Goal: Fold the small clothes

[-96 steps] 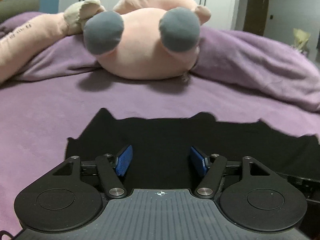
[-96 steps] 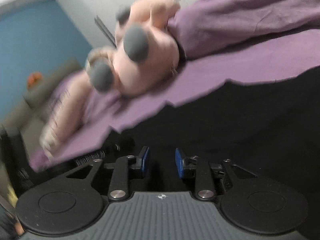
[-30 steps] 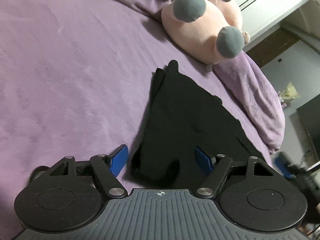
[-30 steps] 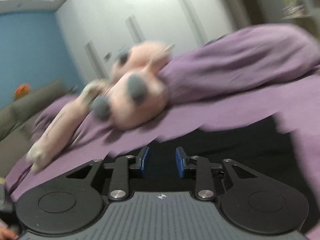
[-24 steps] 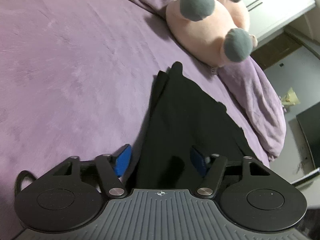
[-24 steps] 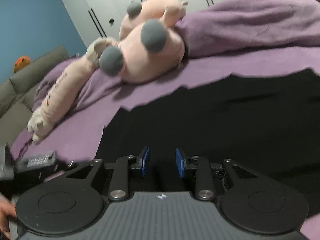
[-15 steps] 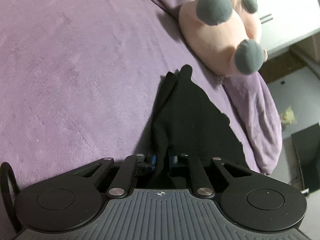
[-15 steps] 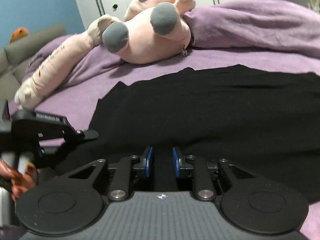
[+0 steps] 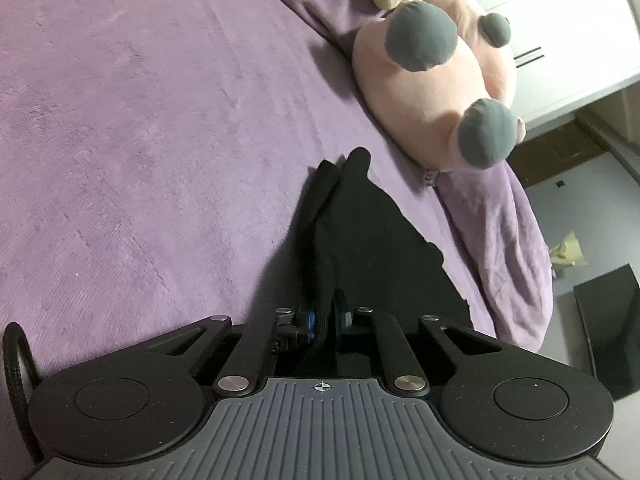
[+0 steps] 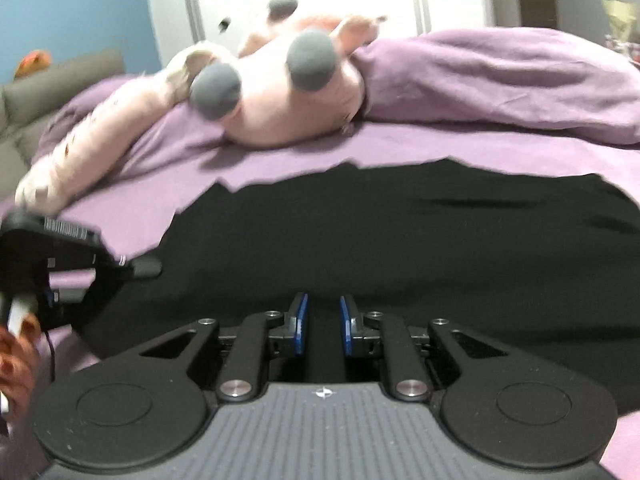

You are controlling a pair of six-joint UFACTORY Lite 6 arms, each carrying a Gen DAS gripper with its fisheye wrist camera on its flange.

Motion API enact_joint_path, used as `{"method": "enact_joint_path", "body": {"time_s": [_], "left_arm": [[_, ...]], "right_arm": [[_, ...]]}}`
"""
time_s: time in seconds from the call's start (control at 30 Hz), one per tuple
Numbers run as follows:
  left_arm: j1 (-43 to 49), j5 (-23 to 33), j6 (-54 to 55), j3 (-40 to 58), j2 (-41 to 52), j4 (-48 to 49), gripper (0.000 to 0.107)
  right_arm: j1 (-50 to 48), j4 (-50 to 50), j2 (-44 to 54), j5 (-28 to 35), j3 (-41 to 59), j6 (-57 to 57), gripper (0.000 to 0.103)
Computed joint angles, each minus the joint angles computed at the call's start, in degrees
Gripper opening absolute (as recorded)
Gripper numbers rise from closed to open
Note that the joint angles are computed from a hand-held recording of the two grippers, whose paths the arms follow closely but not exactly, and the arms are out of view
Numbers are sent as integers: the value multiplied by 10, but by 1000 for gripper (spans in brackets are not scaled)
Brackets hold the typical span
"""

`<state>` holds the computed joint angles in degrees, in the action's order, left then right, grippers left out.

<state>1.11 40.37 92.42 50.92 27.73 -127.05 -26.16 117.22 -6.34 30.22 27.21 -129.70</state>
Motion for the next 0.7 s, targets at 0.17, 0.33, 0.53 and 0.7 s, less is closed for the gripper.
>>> {"method": "enact_joint_path", "body": {"time_s": [0.17, 0.33, 0.53, 0.7], "left_arm": [[-28, -77, -34, 22, -25, 24, 10], [-68, -123, -49, 32, -61, 27, 9], [-179, -204, -49, 94, -71, 10, 9], [-290, -248, 26, 171, -5, -67, 9]], "right_arm": [[-111, -133, 19, 32, 37, 133, 15], [-211, -169, 48, 65, 68, 150, 15], [-284, -190, 111, 100, 122, 168, 16], [-300, -193, 129, 106, 130, 159, 17]]}}
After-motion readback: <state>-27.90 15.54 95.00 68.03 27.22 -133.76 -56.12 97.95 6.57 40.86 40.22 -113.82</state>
